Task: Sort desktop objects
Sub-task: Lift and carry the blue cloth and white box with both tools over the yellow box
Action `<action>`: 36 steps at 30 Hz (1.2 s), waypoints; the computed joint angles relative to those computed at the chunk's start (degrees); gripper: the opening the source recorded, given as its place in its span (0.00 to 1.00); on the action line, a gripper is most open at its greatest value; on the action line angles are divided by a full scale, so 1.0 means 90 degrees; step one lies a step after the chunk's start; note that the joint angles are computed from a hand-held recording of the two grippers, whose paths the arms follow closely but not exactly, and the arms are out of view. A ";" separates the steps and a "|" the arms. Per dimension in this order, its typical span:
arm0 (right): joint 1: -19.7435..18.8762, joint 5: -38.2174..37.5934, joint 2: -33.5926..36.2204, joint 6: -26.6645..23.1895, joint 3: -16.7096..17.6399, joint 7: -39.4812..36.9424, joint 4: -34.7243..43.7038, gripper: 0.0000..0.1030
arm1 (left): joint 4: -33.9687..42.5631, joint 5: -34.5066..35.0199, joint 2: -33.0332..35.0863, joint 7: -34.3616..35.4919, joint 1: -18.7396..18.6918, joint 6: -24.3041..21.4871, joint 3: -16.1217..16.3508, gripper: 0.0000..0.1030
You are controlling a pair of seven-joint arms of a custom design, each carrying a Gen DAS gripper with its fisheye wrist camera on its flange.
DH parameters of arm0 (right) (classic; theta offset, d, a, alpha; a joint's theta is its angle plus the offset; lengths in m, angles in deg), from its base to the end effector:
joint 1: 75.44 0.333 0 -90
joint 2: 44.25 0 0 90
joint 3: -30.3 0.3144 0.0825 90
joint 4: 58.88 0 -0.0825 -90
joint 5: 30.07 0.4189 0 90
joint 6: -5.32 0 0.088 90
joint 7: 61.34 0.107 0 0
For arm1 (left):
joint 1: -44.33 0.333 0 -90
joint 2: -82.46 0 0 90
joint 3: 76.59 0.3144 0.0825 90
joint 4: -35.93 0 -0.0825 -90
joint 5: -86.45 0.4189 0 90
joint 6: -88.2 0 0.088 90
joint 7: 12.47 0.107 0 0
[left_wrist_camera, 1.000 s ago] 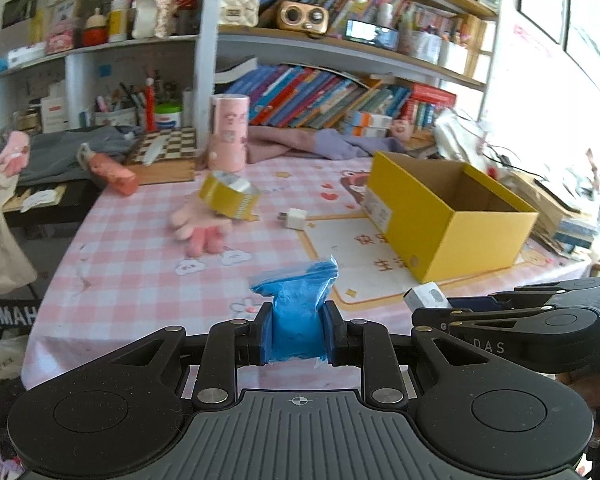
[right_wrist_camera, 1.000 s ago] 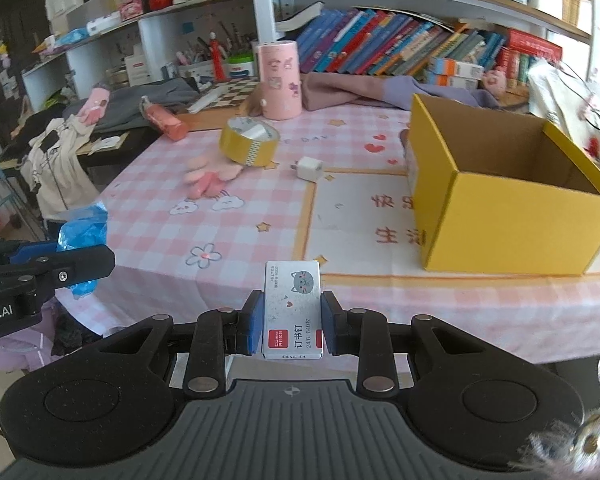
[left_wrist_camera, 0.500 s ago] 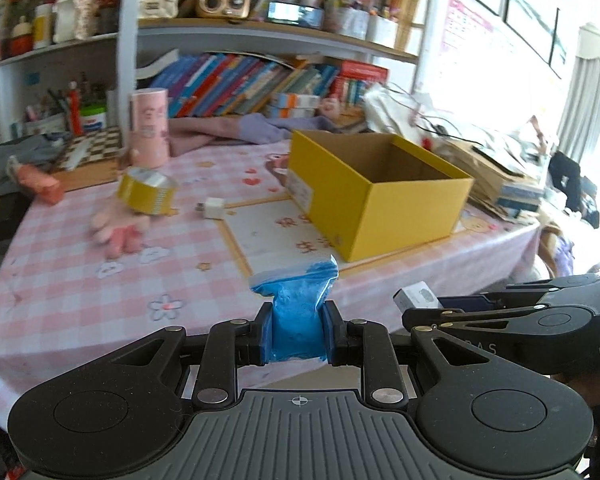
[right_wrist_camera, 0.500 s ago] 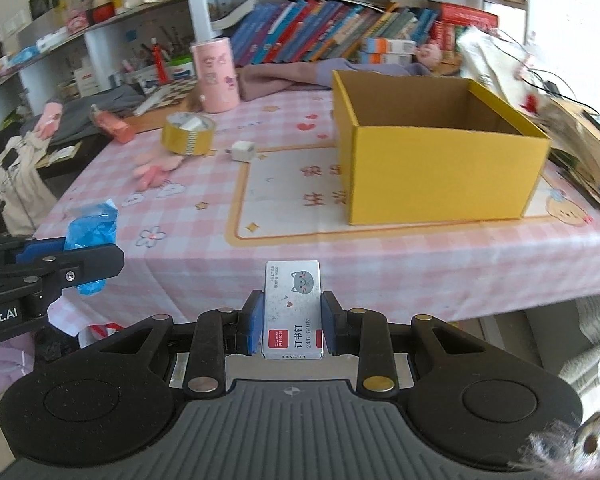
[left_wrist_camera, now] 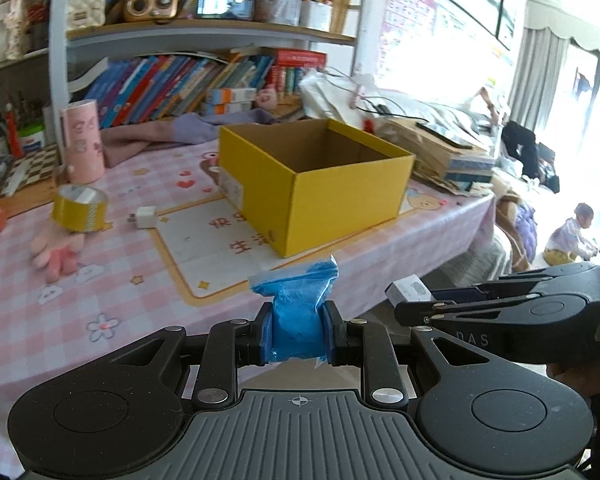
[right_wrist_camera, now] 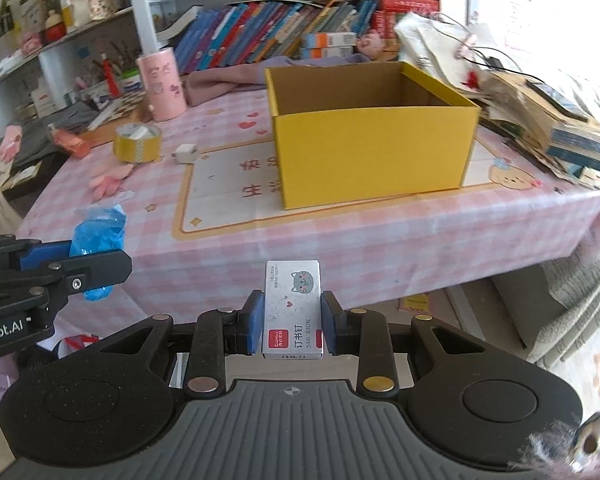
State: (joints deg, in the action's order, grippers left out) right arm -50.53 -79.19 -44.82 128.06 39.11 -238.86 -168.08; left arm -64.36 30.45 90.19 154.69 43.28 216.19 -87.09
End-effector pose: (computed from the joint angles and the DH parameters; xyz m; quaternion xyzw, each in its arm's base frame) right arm 0.5323 0.3171 0.5241 -0.4166 0.8205 -0.3220 0.2226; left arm 0.6535 -0.1531 0.5265 -0.2323 0.8615 -0.4477 0.0585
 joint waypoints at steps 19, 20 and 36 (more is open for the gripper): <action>-0.0192 0.0136 -0.0396 -0.0322 0.0037 0.0300 -0.0411 0.26 | 0.0377 0.0184 0.0326 0.0109 -0.0151 -0.0320 -0.0198 0.22; -0.0209 0.0147 -0.0413 -0.0324 0.0034 0.0283 -0.0425 0.26 | 0.0410 0.0203 0.0354 0.0099 -0.0163 -0.0332 -0.0212 0.22; -0.0504 0.0353 -0.0714 -0.0225 -0.0007 0.0233 -0.0802 0.27 | 0.0903 0.0620 0.0794 -0.0098 -0.0339 -0.0459 -0.0430 0.22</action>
